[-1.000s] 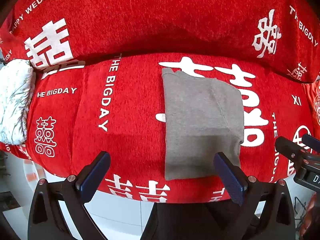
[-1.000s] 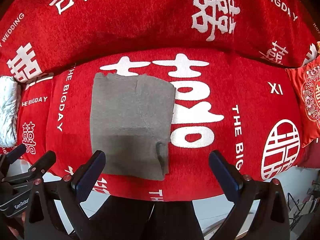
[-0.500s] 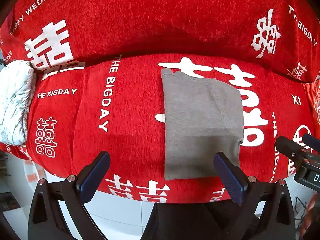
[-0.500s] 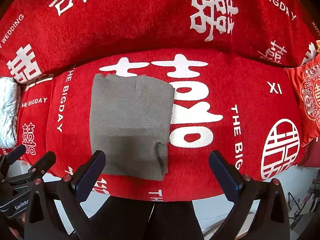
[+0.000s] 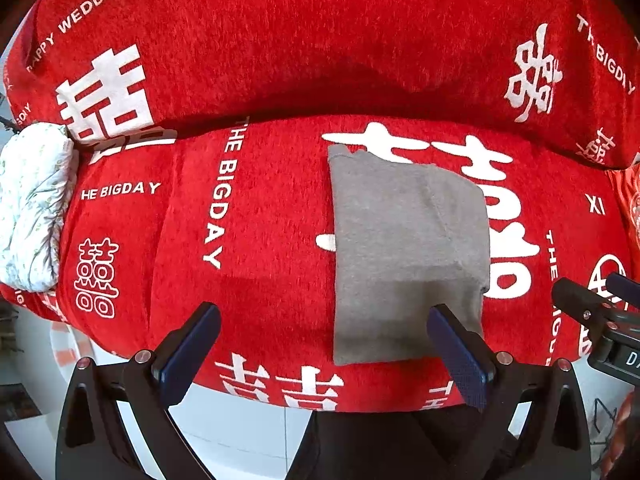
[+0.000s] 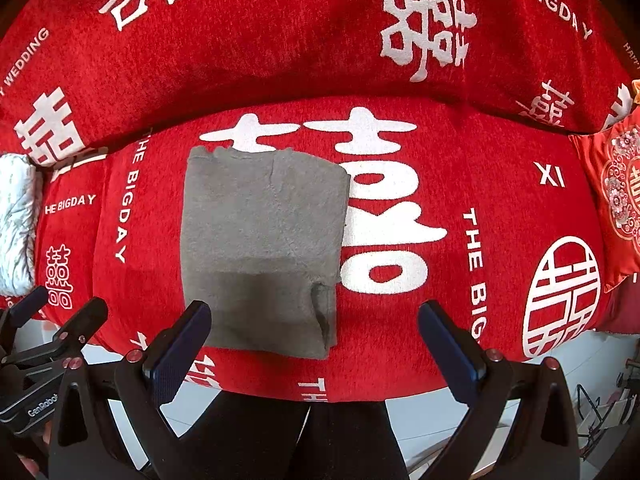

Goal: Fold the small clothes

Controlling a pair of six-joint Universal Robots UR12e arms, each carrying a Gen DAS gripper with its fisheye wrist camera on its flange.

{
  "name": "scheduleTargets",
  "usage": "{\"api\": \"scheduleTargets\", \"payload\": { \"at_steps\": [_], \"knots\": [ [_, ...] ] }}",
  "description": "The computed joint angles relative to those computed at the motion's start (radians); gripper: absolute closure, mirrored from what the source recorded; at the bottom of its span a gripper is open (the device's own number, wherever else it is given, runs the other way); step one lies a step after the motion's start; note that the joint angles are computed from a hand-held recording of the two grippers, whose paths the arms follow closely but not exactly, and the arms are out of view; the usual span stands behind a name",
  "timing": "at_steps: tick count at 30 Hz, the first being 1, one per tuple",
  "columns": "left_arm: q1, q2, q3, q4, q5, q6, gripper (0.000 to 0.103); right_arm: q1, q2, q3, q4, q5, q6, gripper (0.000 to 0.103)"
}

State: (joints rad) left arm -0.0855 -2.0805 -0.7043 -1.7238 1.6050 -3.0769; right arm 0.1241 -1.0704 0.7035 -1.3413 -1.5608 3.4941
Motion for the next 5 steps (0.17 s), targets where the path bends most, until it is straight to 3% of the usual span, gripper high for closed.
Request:
{"api": "scheduleTargets", "payload": {
  "at_steps": [5],
  "knots": [
    [-0.001, 0.003, -0.003, 0.003, -0.007, 0.011, 0.0, 0.001, -0.001, 0.001, 0.001, 0.001, 0.003, 0.0]
  ]
}}
